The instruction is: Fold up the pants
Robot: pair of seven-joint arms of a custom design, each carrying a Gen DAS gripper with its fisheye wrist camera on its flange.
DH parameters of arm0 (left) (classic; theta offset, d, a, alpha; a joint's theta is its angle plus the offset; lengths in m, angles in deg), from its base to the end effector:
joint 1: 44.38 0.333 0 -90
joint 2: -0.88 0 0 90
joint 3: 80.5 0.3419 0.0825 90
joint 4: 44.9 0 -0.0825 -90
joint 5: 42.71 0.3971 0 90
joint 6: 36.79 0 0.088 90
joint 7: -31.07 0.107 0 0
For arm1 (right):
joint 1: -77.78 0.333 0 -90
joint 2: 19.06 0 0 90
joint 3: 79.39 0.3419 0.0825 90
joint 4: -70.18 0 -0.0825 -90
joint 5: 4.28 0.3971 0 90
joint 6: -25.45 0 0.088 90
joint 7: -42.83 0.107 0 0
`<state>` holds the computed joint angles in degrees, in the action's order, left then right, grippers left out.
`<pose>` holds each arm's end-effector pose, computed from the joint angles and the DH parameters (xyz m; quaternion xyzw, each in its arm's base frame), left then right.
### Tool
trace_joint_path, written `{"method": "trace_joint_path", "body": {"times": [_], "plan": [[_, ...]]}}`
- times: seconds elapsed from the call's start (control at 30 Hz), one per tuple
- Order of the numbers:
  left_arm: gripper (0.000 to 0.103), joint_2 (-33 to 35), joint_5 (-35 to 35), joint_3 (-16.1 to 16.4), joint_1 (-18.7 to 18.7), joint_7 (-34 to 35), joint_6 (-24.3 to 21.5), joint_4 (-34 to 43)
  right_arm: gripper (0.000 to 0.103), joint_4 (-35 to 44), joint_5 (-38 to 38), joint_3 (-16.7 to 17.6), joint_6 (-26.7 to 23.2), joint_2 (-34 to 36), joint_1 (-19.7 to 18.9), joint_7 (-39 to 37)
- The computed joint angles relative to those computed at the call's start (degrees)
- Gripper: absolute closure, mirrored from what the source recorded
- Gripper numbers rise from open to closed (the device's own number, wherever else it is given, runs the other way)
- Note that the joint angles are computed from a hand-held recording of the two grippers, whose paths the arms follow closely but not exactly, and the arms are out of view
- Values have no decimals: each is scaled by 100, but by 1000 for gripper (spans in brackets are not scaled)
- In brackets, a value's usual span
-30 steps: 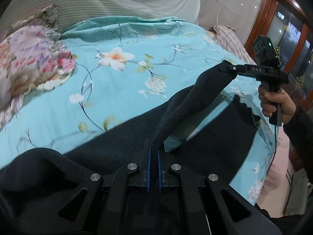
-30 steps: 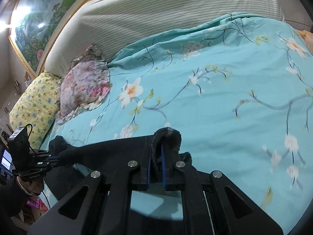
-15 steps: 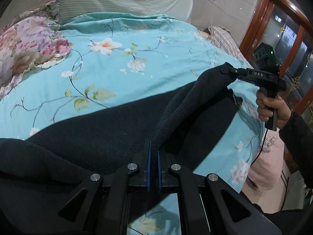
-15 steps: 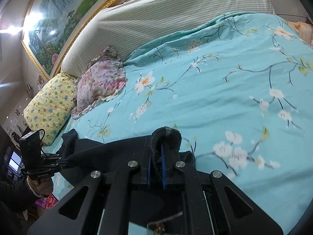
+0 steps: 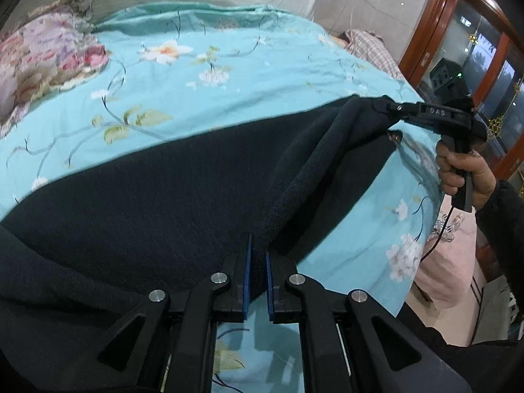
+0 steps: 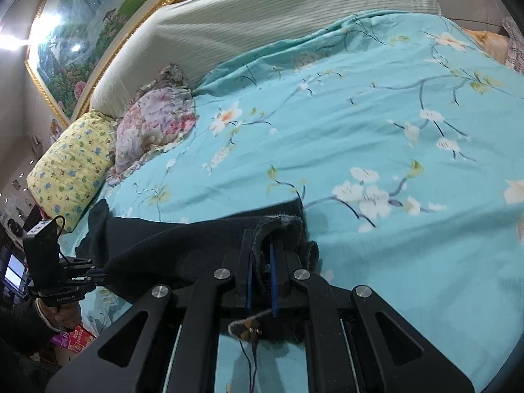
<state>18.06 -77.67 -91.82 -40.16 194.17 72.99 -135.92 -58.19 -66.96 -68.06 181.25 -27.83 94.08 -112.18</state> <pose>0.6688 -0.1085 0.5030 0.1818 -0.9325 0.3079 0.0508 0.4620 0.2828 0.5049 -0.4067 0.7982 -0.2101 0.3916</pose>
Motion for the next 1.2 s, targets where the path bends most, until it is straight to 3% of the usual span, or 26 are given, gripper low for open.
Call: {"method": "trace_joint_path", "body": {"times": [0.13, 0.2, 0.23, 0.27, 0.5, 0.6, 0.73, 0.93, 1.2], "plan": [[82, 10, 3, 31, 49, -93, -157, -2, 85, -133, 43, 44, -45, -137, 8, 261], [72, 20, 3, 54, 80, -168, -237, 3, 67, -142, 241, 118, -335, -210, 56, 189], [69, 4, -18, 64, 97, -205, -239, -25, 49, -122, 441, 153, -566, -242, 104, 48], [68, 2, -28, 73, 110, -247, -253, -28, 43, -93, 608, 199, -822, -276, 149, -60], [54, 80, -317, 159, 305, -853, -389, 209, 43, 159, 218, 464, -1432, -380, 216, 248], [50, 165, -427, 181, 405, -1151, -366, 399, 43, 396, -147, 485, -1479, -274, 268, 421], [46, 347, -397, 215, 488, -1625, -73, 761, 43, 831, -685, 337, -964, 152, 356, 728], [39, 914, -72, 164, 600, -2329, 211, 1700, 43, 1831, -803, -80, -141, 1216, 692, 345], [33, 1801, 557, 62, 662, -3315, 262, 3132, 43, 2981, -70, -479, 693, 2347, 1066, -744]]}}
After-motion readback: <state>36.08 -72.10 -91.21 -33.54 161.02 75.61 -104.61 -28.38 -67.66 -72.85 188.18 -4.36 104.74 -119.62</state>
